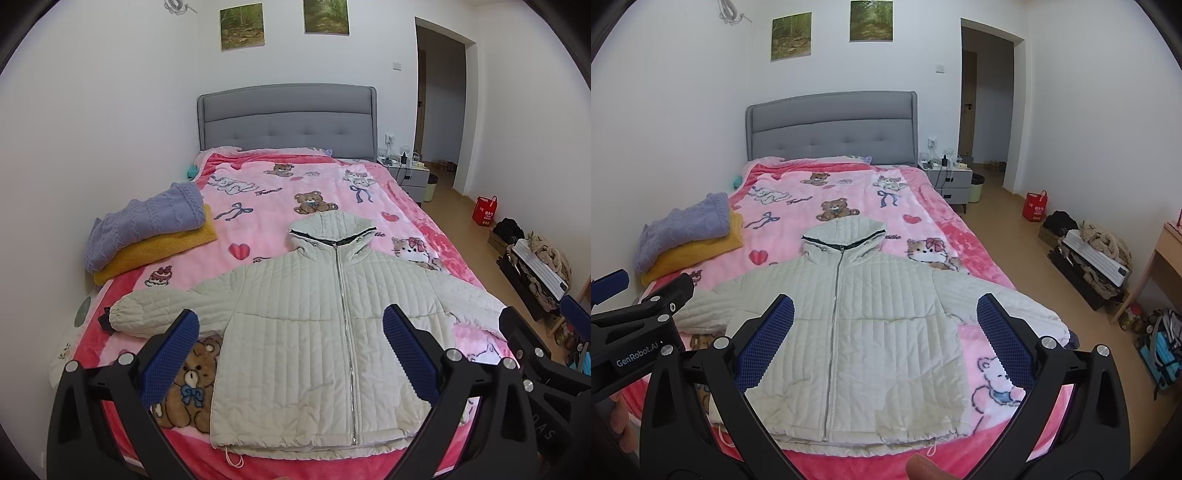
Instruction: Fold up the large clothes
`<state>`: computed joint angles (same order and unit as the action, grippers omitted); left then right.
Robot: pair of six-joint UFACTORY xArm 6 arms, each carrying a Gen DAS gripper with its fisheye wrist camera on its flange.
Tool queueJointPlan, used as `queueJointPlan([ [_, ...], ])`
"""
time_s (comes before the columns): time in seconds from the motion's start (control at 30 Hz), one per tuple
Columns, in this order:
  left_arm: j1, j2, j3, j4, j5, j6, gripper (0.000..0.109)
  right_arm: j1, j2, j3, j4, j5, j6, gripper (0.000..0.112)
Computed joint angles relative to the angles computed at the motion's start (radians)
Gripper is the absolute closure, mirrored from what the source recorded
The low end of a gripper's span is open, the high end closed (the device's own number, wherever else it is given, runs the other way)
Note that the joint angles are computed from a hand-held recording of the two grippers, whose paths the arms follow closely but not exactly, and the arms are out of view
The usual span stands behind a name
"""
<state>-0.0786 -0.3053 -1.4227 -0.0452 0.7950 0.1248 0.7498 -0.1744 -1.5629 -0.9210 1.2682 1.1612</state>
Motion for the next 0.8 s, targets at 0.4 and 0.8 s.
queueJointPlan([
  [0.4,-0.001,-0.020,0.025,0.011,-0.015,0.003,0.011,0.013,0.016,-0.014,-0.023,0.016,0.006,0.017],
  [0.8,0.013,0.030,-0.045,-0.003,-0.007,0.004,0.011,-0.040,0.096,-0.134,0.012,-0.025,-0.076,0.017],
])
